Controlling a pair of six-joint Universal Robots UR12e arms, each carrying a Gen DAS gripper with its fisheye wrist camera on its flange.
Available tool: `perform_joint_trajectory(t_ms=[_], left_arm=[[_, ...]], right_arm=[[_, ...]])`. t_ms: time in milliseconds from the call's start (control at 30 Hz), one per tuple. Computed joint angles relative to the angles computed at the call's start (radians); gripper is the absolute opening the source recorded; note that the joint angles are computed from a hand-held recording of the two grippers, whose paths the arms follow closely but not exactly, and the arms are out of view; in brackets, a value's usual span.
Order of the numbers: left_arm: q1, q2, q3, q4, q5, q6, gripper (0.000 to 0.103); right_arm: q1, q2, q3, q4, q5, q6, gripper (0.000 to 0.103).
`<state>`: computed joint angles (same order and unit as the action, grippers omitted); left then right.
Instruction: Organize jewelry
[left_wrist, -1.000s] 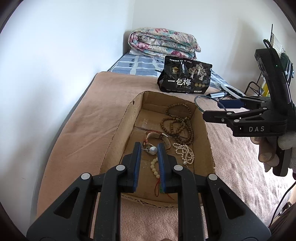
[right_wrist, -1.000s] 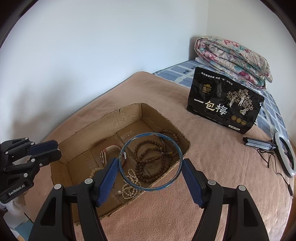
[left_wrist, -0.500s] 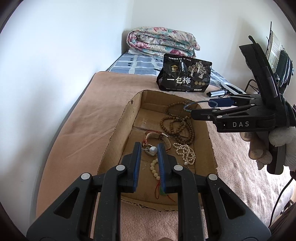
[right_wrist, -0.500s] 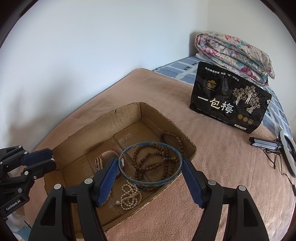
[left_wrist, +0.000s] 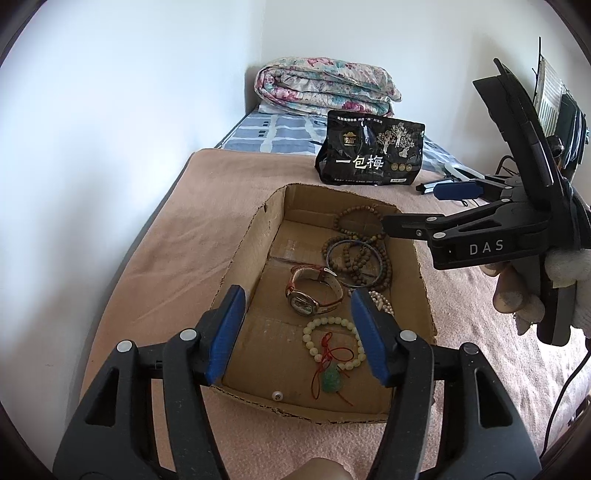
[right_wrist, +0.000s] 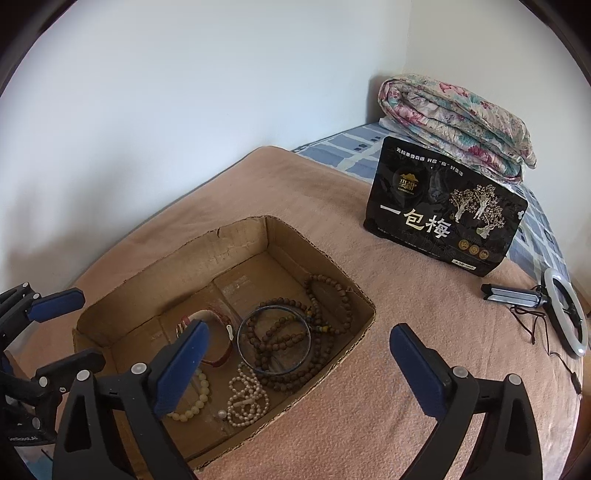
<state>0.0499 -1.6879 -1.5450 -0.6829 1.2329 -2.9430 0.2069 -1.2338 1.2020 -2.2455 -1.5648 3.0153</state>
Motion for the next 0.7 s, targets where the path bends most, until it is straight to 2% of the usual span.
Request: perform_joint_trajectory(t_ms=[233,700], left_arm=[[0.0,0.003,-0.002,0.003,0.009,-0.015,0.064],[0.003,0.035,-0.014,0.021,0.011,-0.027,0.065]], right_arm=[[0.012,-0.004,0.001,-0.003,-0.04,-0.017,0.103],[0.015,-0.043,0.024,-0.017,-0.054,-0.005,0.103]])
